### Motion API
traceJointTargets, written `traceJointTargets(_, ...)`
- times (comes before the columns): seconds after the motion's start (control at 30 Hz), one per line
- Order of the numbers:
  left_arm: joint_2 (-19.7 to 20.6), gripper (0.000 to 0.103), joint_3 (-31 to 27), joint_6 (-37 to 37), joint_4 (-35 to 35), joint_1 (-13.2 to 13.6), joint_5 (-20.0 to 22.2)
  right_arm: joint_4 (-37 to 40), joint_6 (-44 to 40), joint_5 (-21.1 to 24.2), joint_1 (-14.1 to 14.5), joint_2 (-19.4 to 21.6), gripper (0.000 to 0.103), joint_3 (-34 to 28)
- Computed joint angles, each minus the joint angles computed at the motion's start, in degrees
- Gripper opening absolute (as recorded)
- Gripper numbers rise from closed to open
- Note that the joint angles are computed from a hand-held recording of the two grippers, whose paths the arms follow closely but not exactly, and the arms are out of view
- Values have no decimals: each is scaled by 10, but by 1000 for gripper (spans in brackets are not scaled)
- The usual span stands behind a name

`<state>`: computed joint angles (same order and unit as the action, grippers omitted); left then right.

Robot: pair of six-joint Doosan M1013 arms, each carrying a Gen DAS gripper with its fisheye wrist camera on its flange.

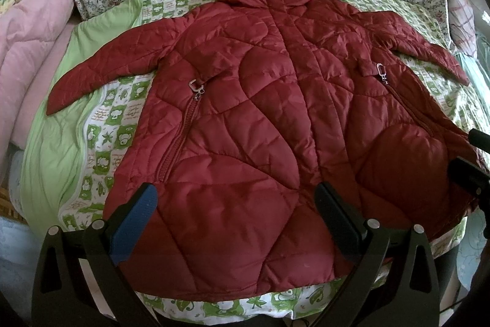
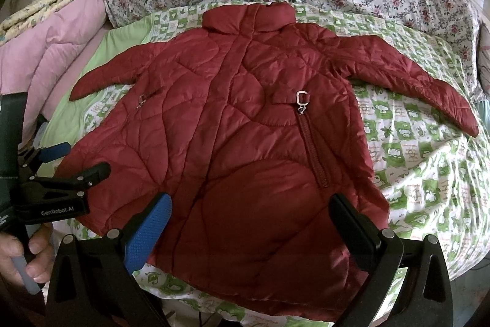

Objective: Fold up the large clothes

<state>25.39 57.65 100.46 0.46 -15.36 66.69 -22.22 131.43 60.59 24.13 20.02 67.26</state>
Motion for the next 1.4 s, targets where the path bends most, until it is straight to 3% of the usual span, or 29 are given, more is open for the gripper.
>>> traceJointTargets(0.2,1,103,-2,-1,-3,0,4,55,-14,30,-12,5,103,-16)
traceJointTargets(0.27,-6,103,16,-4,20,-4,-37,76,-17,42,-17,6,103,-20)
traceJointTargets(0.3,-5,103,15,-5,20,-4,-37,85,-18,52,-20,8,103,-23)
traceJointTargets(0.4,-2,103,12,-5,24,-5,-40,64,-11,54,-19,7,103,-21)
traceJointTargets(0.47,1,103,11,-4,32,-5,-48,57,-14,80,-19,11,103,-31)
traceJointTargets(0.63,11,103,-3,-5,35,-5,-53,36,10,59,-29,-2,103,-12)
traceJointTargets(0.97,54,103,-68,-27,38,-3,-33,1,128,-23,-92,-55,103,67)
traceJointTargets(1.13,73,103,-99,-40,41,0,-17,-34,224,-104,-141,-81,102,125)
traceJointTargets(1.23,82,103,-113,-44,42,1,-7,-63,284,-123,-170,-85,101,145)
traceJointTargets(1.4,95,103,-130,-44,28,3,10,-40,349,-199,-222,-89,90,179)
